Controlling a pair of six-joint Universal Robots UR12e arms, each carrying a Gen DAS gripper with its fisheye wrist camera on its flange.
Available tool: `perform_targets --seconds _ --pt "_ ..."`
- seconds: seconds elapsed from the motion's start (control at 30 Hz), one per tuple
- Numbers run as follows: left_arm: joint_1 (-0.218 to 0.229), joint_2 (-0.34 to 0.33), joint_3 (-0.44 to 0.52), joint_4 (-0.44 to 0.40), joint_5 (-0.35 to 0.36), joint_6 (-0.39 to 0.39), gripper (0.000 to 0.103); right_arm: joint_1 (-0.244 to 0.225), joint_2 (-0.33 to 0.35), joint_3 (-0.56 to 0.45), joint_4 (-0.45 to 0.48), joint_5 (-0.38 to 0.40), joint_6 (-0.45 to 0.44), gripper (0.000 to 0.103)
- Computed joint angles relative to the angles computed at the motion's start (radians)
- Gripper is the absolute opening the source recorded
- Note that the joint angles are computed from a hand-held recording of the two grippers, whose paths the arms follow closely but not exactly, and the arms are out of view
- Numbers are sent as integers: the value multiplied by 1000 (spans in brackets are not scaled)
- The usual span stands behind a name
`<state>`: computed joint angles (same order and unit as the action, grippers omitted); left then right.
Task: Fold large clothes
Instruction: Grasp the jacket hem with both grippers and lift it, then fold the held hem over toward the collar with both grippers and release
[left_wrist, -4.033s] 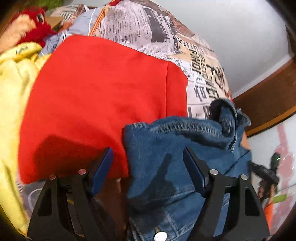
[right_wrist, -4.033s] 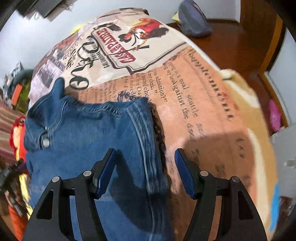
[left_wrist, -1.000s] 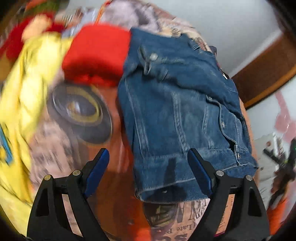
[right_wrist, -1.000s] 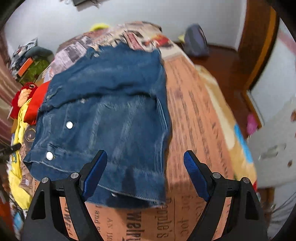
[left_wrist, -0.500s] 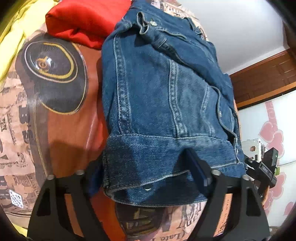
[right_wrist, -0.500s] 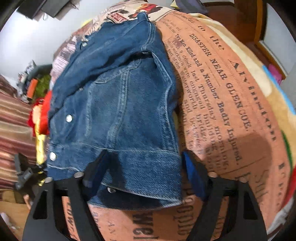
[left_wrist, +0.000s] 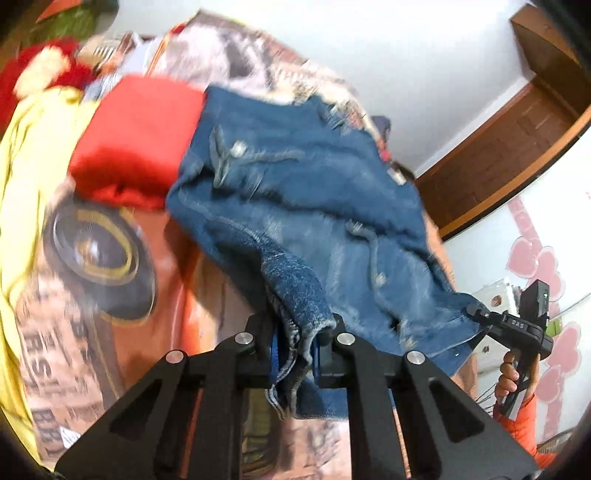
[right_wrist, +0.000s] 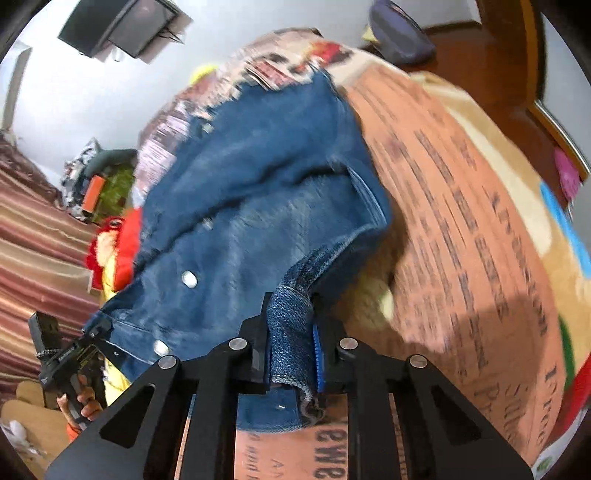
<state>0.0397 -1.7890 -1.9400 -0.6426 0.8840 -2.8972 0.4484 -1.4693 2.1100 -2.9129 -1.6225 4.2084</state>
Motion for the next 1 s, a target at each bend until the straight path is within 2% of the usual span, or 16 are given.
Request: perform_targets --seconds 0.17,0.37,0.43,0.5,0.57,0.63,0.77,0.87,1.0 --pt "-7 -15 46 65 -54 -26 11 -31 15 -40 -36 -8 -50 14" --pt "-46 -79 152 209 -18 -90 10 -79 37 -110 -64 -70 -139 13" --pt "-60 -111 194 254 14 -131 10 -95 51 -138 -66 -88 -165 13" --pt "-84 -152 249 303 103 -195 10 -111 71 -169 -65 -101 -194 13" --pt "-100 -195 300 316 144 -236 10 -125 111 -221 -42 -133 -226 13" --pt "-124 -250 364 309 209 -268 10 -136 152 -265 -11 -156 -245 13" --pt "-157 -350 474 233 312 -260 11 -164 223 -319 47 -152 -251 13" --pt "-163 -398 519 182 336 -242 12 -181 272 -350 145 -132 -321 14" --pt "-172 -449 566 86 375 -195 18 -191 300 -347 185 -113 -353 22"
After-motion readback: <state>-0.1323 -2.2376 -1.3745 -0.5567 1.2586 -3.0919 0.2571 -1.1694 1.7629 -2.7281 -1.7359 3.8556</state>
